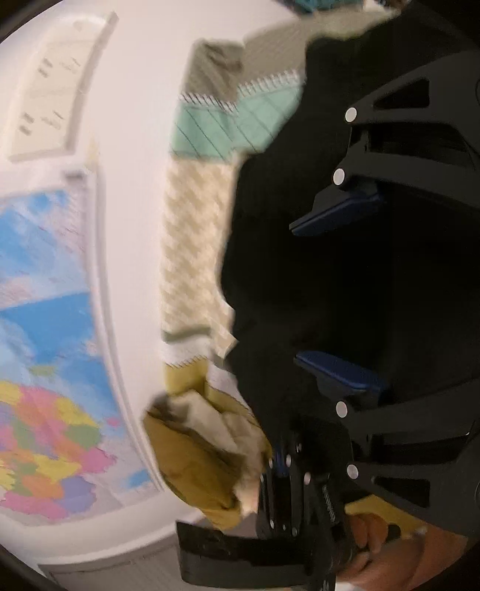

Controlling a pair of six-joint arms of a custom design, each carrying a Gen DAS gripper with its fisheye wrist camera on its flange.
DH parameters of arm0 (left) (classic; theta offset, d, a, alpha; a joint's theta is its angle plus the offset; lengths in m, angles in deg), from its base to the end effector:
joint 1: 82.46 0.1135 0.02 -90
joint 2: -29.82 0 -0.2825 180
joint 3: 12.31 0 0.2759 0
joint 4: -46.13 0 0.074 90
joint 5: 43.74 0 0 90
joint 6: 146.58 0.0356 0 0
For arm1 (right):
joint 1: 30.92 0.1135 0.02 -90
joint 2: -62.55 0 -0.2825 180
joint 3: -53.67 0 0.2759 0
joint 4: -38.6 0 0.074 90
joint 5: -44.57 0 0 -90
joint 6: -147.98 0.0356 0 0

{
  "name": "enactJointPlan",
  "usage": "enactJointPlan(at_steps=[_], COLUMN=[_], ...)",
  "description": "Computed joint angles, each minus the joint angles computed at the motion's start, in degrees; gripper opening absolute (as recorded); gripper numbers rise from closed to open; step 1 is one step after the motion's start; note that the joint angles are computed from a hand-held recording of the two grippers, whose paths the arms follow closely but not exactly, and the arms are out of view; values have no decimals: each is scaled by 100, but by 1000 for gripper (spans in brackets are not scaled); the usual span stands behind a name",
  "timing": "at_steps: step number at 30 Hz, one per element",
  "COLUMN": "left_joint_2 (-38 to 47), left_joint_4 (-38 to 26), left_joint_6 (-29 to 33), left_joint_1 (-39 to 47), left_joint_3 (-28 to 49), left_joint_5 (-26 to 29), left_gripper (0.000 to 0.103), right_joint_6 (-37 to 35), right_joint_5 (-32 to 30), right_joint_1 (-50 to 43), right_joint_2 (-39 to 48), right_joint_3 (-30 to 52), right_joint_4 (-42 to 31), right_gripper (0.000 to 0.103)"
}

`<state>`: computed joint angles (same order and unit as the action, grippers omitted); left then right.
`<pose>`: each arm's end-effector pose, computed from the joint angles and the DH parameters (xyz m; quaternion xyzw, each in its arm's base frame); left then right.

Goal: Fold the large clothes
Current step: 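Hold the jacket up with both grippers and lower it onto the bed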

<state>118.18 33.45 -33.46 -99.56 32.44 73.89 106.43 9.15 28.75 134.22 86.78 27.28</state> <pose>0.2535 -0.0952 0.1178 0.3846 0.8489 -0.2134 0.2932 0.1300 0.1648 0.1373 0.0749 0.8462 -0.0060 0.5276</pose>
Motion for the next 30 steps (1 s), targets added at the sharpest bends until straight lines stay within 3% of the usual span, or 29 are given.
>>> enactJointPlan(at_steps=[2,5,7,9,12,16,20,22,24,26,28,30], left_joint_2=[-30,358,565,557,446,224,277,273,225,156,81,-24], left_joint_4=[67,149,309,344,319,654,626,608,591,546,522,517], left_joint_6=[48,36,-57,-78,-100,-194,-244,-239,-230,-201,-176,-143], left_joint_1=[-17,-185,-236,-183,-149,-265,-277,-222,-165,-105,-36,60], left_joint_3=[-51,39,47,17,-9,-246,-227,-237,-277,-310,-347,-402], left_joint_5=[7,-242,-340,-271,-226,-417,-541,-491,-473,-417,-405,-345], left_gripper=[6,8,11,12,18,24,25,29,39,41,50,52], right_joint_6=[-234,-665,-855,-977,-989,-1045,-968,-845,-589,-392,20,688], right_joint_5=[99,-661,-1111,-1708,-1934,-1558,-1965,-1887,-1575,-1371,-1010,-396], right_joint_1=[218,-196,-523,-934,-1172,-1027,-1310,-1241,-1010,-770,-296,469], right_joint_2=[-94,170,599,951,964,706,1134,1008,757,428,-102,-788], right_joint_3=[-24,-20,114,107,-81,-191,25,-76,-189,-326,-553,-801], right_joint_4=[138,622,789,1186,1679,1857,1686,1710,1618,1472,1197,614], right_gripper=[78,75,66,40,19,16,20,33,52,57,67,74])
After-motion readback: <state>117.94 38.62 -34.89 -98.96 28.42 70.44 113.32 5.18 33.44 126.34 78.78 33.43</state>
